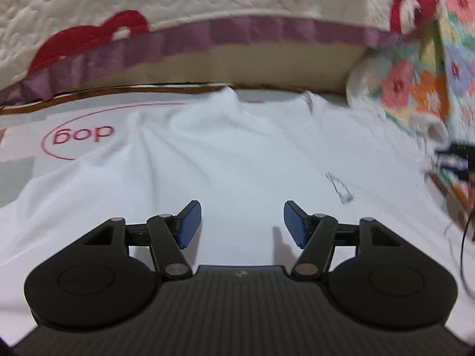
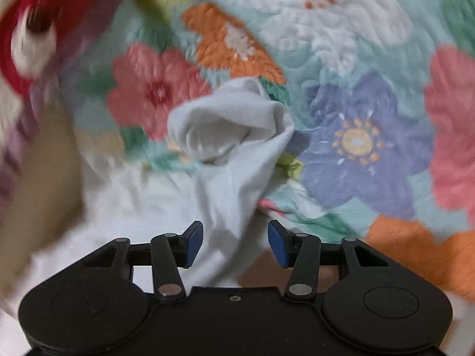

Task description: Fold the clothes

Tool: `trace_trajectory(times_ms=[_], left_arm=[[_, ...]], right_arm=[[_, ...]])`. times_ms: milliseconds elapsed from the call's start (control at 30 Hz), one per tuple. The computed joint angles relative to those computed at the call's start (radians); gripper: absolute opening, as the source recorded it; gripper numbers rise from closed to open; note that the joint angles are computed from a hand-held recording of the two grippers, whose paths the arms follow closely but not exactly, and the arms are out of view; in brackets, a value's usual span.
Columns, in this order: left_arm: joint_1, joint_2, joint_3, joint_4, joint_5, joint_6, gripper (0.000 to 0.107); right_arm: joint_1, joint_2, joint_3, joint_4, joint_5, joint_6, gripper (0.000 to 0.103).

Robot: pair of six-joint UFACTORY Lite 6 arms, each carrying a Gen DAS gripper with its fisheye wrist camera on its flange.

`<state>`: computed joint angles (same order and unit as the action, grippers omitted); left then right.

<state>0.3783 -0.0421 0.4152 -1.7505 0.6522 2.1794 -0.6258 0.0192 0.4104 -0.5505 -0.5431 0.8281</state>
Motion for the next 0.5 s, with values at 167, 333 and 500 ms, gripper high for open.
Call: trace_trajectory(times_ms=[167, 333, 500], left_arm=[[-0.133, -0.018, -0.043, -0.167, -0.01, 0.075, 0.061], [-0.193, -0.045, -0.1, -0.253, -0.046, 0.174, 0.061], [-0.123, -0.009, -0.144, -0.264, 0.005, 0.281, 0.06]], right_arm=[[0.084, 0.228, 0.185, 0.264, 0.049, -0.251, 0.068], [0.206, 0.258, 0.29, 0.636, 0.044, -0.774, 0.016], [0.249, 0.189, 0.293, 0.861, -0.046, -1.277, 0.009]])
